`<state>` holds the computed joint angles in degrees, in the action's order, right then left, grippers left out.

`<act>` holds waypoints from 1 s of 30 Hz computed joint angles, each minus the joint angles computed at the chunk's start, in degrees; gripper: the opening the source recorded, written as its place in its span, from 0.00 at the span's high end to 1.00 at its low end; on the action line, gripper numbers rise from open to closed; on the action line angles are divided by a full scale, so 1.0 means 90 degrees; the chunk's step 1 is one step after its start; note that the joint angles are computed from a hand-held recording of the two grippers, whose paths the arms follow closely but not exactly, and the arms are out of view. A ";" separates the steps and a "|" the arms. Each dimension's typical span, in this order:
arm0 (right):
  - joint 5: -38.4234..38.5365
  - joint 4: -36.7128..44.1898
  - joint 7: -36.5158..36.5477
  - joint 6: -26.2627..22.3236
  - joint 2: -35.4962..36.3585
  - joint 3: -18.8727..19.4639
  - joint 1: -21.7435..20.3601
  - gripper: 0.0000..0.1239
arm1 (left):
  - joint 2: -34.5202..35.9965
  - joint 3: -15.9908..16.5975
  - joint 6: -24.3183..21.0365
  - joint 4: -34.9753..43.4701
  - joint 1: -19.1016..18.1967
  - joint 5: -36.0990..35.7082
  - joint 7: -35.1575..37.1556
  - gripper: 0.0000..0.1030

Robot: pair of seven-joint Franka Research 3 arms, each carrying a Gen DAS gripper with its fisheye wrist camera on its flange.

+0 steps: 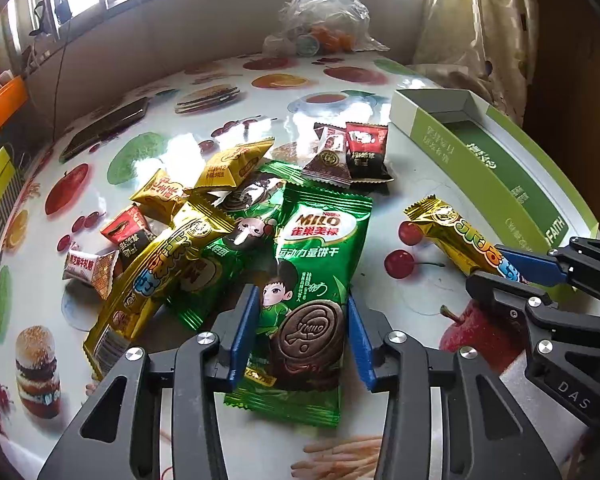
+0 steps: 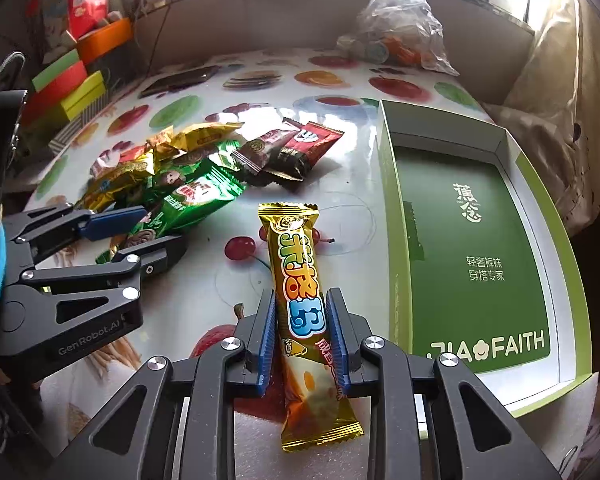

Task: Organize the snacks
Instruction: 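Carry the MILO pack and gold bar with both grippers over the green box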

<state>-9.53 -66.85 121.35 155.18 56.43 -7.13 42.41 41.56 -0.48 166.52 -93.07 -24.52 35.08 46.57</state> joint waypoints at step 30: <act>-0.0523 -0.2270 0.1890 0.1616 -0.1358 -0.1392 0.0935 0.82 | -0.0464 0.0090 0.0468 -0.0119 -0.0296 0.0340 -0.0514 0.64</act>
